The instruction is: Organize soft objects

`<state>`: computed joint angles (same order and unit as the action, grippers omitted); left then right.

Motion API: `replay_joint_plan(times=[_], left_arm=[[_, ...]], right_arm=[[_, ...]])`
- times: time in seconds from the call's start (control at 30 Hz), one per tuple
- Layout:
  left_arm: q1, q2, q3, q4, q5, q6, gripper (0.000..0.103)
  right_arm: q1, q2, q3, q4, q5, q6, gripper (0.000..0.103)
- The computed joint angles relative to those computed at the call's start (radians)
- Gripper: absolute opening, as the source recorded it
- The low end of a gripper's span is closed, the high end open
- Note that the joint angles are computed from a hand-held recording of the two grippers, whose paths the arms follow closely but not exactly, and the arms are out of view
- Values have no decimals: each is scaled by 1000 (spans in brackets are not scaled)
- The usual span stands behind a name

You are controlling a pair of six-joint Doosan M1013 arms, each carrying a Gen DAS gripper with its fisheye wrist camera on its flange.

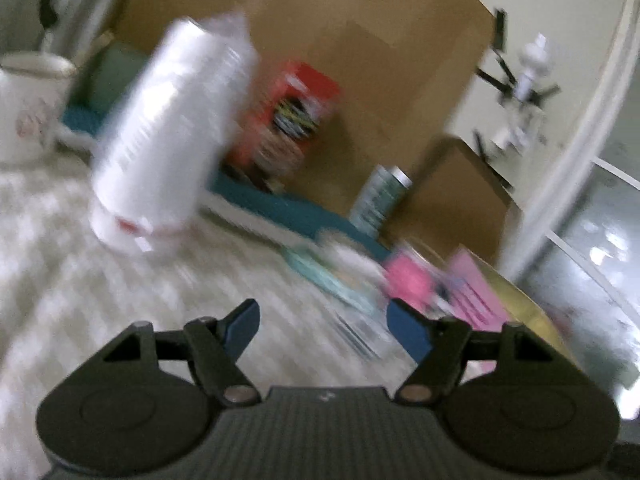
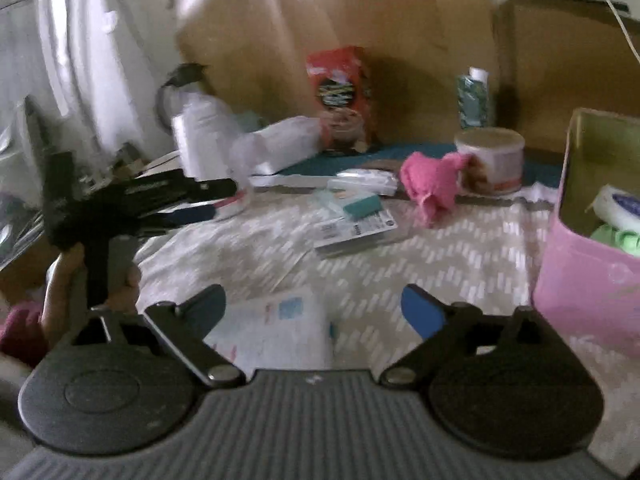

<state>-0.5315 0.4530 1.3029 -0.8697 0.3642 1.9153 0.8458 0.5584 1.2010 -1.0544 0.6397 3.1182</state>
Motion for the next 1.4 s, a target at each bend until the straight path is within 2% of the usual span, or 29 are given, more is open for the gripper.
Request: replay_joint_plan(times=[0.13,0.23,0.33,0.4,0.47,0.5,0.53,0.57,0.7,0.77,0.83,0.97,1.13,1.23,1.3,1.33,1.37,1.4], left_arm=[[-4,-23,-6,54,156,-16,72],[-1,-34,0,29,253,-19,72],[-3,-30,-5,29,304,-41,72],[-13,-11,-29,85,339,-104,71],[-28,-5,-39,126,330,-131,66],[-33,-1,-50,154,334,-148,66],[-37,1,-60,167,335,-158,66],[-38,7,-72,153,339,-146,65],[-53,38,-154,130,364,-72,65],[-69,70,-227,122,389,-26,65],[-86,108,-306,118,424,3,65],[-129,214,-505,117,512,41,65],[-178,374,-783,166,627,-21,66],[-208,472,-961,274,665,-128,73],[-226,492,-993,359,635,-165,74],[-234,504,-1012,407,630,-188,74],[-241,508,-1017,446,622,-211,74],[-242,502,-1004,452,613,-220,74]], right_arm=[[-12,-3,9,114,-80,-165,97],[-17,5,3,194,-87,-311,97],[-23,11,8,249,-120,-410,97],[-27,20,2,277,-130,-463,97],[-31,26,-1,297,-142,-497,96],[-30,31,-4,286,-147,-494,95],[-29,29,1,275,-160,-499,85],[-28,22,13,263,-178,-499,81],[-5,1,47,1,-120,-250,77],[3,-17,73,-134,-73,-100,77],[16,-32,95,-249,10,22,77],[32,-64,144,-362,182,171,77],[24,-116,219,-359,323,297,77],[14,-125,232,-319,403,317,77],[2,-115,219,-295,478,329,79],[-2,-89,183,-269,564,305,85],[-10,-70,158,-247,654,278,86],[-15,-57,144,-241,700,265,86]])
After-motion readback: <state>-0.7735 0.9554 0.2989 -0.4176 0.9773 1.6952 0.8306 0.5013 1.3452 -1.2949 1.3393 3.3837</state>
